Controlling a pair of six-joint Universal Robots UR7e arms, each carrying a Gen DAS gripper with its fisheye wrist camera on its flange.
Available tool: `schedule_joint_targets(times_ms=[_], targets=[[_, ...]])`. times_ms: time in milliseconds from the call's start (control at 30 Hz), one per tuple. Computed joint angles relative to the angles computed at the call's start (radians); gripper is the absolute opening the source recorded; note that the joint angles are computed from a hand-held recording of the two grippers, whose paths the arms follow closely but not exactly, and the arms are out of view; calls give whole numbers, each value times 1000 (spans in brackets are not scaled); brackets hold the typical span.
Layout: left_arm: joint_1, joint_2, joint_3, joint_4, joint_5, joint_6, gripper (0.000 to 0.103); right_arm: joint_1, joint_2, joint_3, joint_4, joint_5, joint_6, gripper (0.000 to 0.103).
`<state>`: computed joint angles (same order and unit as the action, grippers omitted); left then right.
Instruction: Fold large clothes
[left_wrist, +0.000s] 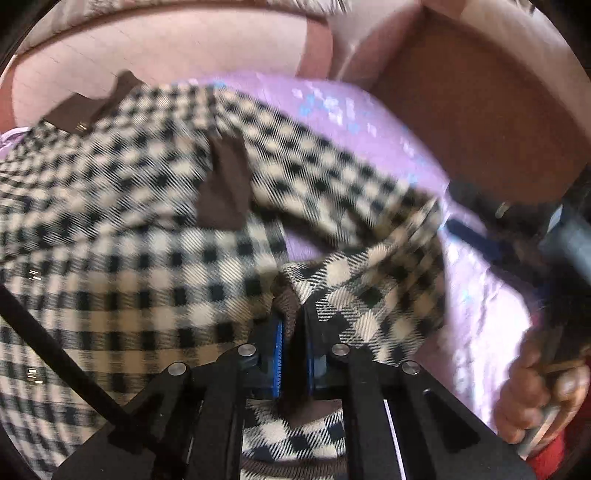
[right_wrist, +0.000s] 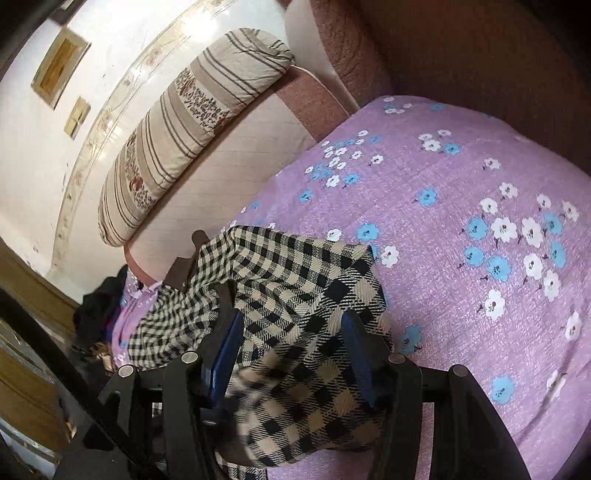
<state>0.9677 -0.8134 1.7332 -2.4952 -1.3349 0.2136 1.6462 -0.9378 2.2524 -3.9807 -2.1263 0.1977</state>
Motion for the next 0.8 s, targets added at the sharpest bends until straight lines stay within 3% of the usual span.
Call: schedule_joint_targets(times_ms=[167, 467, 633, 800], targets=[[29, -31, -123, -3, 53, 18, 9, 47, 42, -77, 58, -48, -56, 60], [133, 89, -514, -24, 370, 122, 9, 112, 181, -358, 311, -108, -174, 60], [208, 210, -751, 101, 436, 69, 9, 121, 285, -521, 424, -144, -251, 60], [240, 277, -811, 113, 463, 107, 14, 112, 365, -659, 483, -203, -307, 60]])
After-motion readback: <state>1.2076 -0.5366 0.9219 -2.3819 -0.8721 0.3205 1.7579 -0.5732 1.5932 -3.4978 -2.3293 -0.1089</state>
